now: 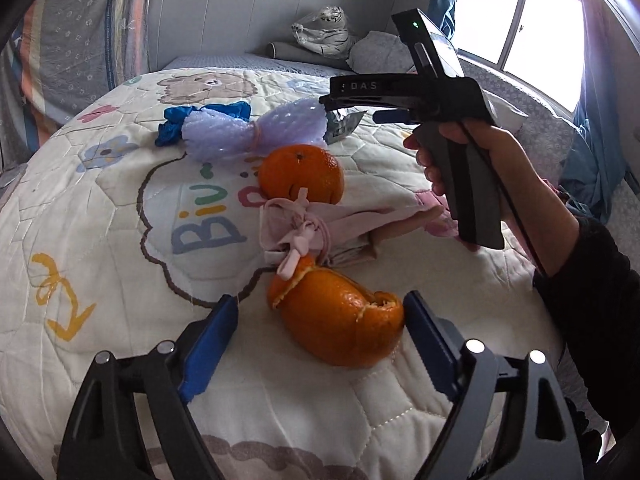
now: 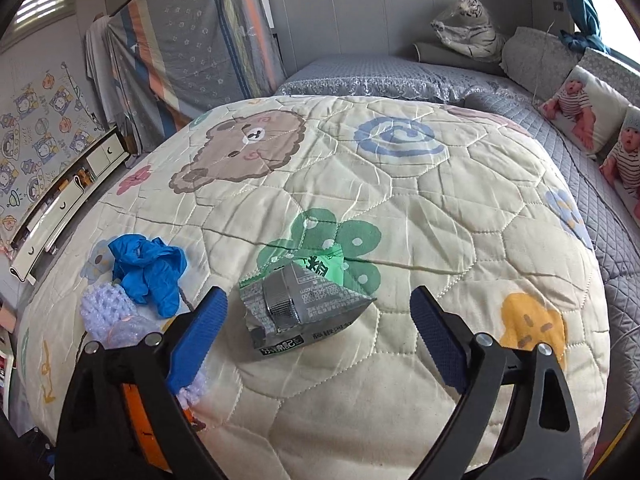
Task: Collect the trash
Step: 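Grasp the orange peel with the left gripper while the right gripper grasps the silver-green snack bag, then carry the orange peel with the left gripper to the bin while the right gripper carries the snack bag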
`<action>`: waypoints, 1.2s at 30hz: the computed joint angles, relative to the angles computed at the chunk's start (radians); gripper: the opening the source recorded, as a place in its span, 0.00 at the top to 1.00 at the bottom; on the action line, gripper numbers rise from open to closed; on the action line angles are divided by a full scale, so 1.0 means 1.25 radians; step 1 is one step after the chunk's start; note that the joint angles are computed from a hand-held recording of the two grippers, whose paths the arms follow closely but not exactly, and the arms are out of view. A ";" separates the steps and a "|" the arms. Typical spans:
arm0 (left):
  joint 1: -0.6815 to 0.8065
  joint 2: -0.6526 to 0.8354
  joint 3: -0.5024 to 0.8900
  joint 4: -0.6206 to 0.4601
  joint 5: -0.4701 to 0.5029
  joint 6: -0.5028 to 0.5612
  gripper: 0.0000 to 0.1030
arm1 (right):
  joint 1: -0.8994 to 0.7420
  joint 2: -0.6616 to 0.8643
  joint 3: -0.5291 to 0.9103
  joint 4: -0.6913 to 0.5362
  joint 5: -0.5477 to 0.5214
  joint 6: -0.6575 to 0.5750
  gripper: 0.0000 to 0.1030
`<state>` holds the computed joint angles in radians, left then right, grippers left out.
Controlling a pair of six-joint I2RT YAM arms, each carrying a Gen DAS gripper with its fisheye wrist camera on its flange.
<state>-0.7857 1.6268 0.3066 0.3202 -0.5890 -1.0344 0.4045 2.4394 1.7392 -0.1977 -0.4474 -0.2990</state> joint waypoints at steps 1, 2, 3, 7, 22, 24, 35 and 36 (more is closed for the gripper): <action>0.003 0.003 0.000 0.006 0.003 0.003 0.24 | 0.002 0.002 0.002 -0.002 0.000 0.000 0.20; 0.007 0.006 0.001 0.011 0.008 0.009 0.25 | 0.005 0.007 0.008 -0.009 0.000 0.002 0.26; 0.011 0.008 0.001 0.015 0.012 0.013 0.29 | 0.008 0.013 0.017 -0.021 0.000 0.000 0.32; 0.007 0.014 0.006 0.015 0.012 0.017 0.43 | 0.015 0.028 0.035 -0.044 0.010 -0.006 0.50; -0.035 -0.069 -0.054 0.013 -0.017 -0.039 0.52 | -0.008 -0.042 -0.063 0.053 -0.051 0.015 0.56; -0.051 -0.087 -0.058 -0.015 -0.038 -0.059 0.52 | -0.014 -0.050 -0.066 0.052 -0.063 0.021 0.56; -0.161 -0.221 -0.081 -0.193 -0.188 -0.208 0.53 | -0.041 -0.138 -0.146 0.089 -0.088 0.037 0.56; -0.166 -0.237 -0.081 -0.211 -0.199 -0.215 0.53 | -0.045 -0.146 -0.151 0.087 -0.094 0.040 0.56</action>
